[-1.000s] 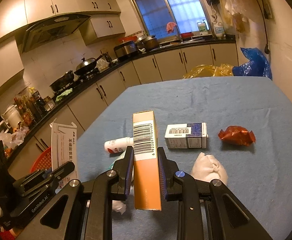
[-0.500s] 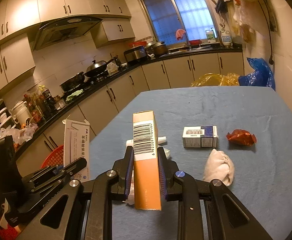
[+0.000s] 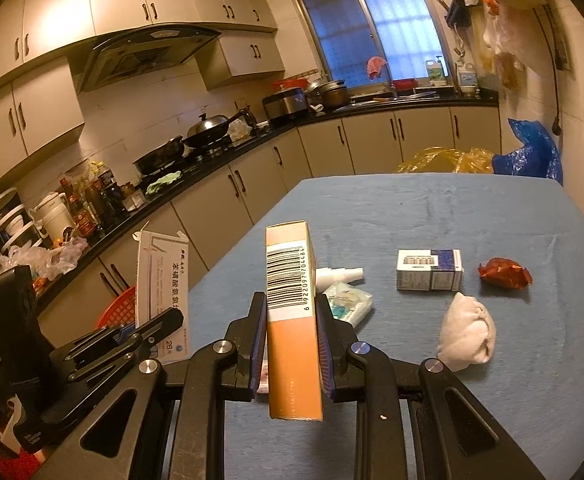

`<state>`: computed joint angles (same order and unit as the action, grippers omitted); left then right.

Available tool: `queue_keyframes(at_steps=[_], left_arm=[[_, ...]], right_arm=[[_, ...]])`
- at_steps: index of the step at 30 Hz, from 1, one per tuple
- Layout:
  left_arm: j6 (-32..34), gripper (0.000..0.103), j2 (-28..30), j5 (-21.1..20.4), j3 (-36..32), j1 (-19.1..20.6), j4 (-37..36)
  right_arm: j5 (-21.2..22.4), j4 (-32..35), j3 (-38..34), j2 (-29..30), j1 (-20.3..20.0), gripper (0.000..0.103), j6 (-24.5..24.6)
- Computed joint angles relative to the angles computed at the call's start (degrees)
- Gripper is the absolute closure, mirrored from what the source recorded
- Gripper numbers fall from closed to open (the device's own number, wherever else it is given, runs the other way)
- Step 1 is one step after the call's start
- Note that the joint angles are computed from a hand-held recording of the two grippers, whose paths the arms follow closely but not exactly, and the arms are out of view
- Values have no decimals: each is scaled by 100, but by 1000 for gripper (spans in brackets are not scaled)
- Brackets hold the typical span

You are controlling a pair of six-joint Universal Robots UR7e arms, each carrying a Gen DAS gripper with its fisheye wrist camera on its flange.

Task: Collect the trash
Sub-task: 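Lift the white box with the left tool while the right tool holds the orange box, then carry both boxes over the red basket and open both tools to drop them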

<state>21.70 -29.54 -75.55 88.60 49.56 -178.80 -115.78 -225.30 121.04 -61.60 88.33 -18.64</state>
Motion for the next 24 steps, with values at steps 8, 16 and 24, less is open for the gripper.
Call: queue_keyframes(at_steps=[8, 16, 24], left_arm=[[-58, 91, -112, 12, 43, 70, -98], [-156, 91, -233, 78, 37, 219, -180], [-248, 91, -337, 177, 13, 379, -263]], right_arm=[[-1, 252, -203, 129, 110, 78, -19], [82, 683, -580, 343, 227, 78, -22], [148, 1137, -1033, 648, 357, 78, -98]])
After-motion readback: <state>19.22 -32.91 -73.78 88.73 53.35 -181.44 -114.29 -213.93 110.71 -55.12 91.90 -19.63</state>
